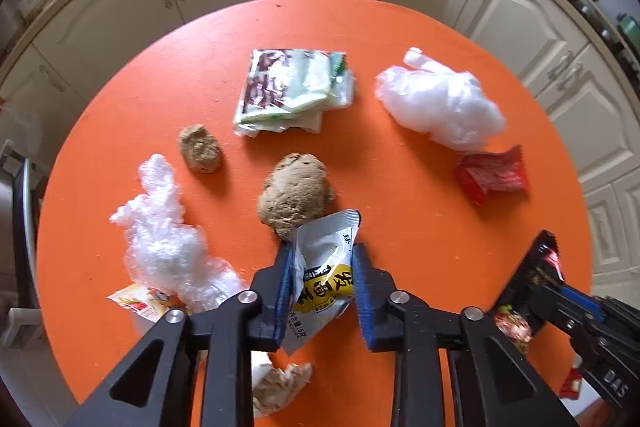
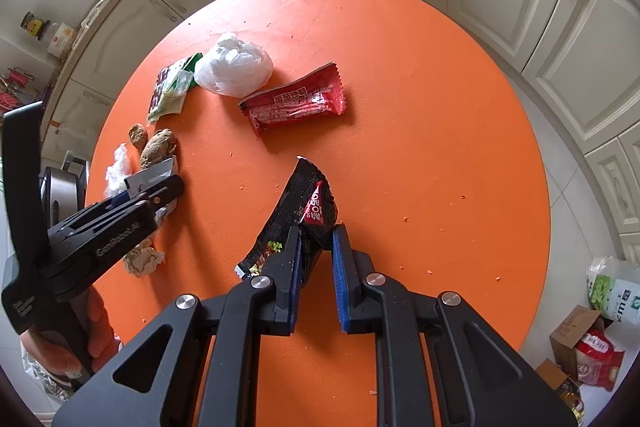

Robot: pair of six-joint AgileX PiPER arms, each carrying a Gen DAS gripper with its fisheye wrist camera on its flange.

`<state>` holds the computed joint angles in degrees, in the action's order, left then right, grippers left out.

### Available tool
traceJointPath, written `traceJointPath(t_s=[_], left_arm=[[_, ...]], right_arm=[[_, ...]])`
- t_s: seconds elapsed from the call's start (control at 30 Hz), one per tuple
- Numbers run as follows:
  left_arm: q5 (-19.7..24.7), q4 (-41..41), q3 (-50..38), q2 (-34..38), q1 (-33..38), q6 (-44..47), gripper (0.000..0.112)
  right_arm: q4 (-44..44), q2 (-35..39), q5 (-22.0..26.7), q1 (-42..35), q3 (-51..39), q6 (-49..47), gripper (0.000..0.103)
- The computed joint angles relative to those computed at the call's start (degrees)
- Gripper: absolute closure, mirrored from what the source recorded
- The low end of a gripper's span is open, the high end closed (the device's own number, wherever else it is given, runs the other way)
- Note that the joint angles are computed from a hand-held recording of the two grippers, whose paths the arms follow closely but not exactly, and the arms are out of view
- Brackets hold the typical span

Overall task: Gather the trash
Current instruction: 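Grasp the white-and-yellow packet with the left tool while the right holds the black bag, then carry both items over the blue wastebasket and open both tools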

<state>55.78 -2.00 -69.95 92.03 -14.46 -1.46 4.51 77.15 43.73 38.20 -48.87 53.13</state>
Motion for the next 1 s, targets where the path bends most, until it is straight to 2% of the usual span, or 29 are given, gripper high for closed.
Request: traceJointPath(t_s=[0.27, 0.57, 0.8, 1.0], left_arm=[[-1.02, 1.24, 2.55, -2.76, -1.90, -2.57, 0.091], [2.36, 2.33, 1.65, -7.33, -6.36, -3.79, 0.091], [5.33, 6.02, -1.71, -7.03, -16.45, -9.75, 0.091], [8.51, 8.94, -7.01, -3.67, -27.12, -14.54, 0.091]], right_arm=[[-1.85, -2.37, 0.57, 0.93, 0.50, 2.07, 0.089], [-3.58, -8.22, 1.77, 0.97, 3.84, 4.94, 0.089], [-4.35, -17.62, 4.86, -2.20, 9.03, 6.20, 0.089], [-2.76, -30.04, 11.37, -11.20, 14.34, 2.69, 0.089]])
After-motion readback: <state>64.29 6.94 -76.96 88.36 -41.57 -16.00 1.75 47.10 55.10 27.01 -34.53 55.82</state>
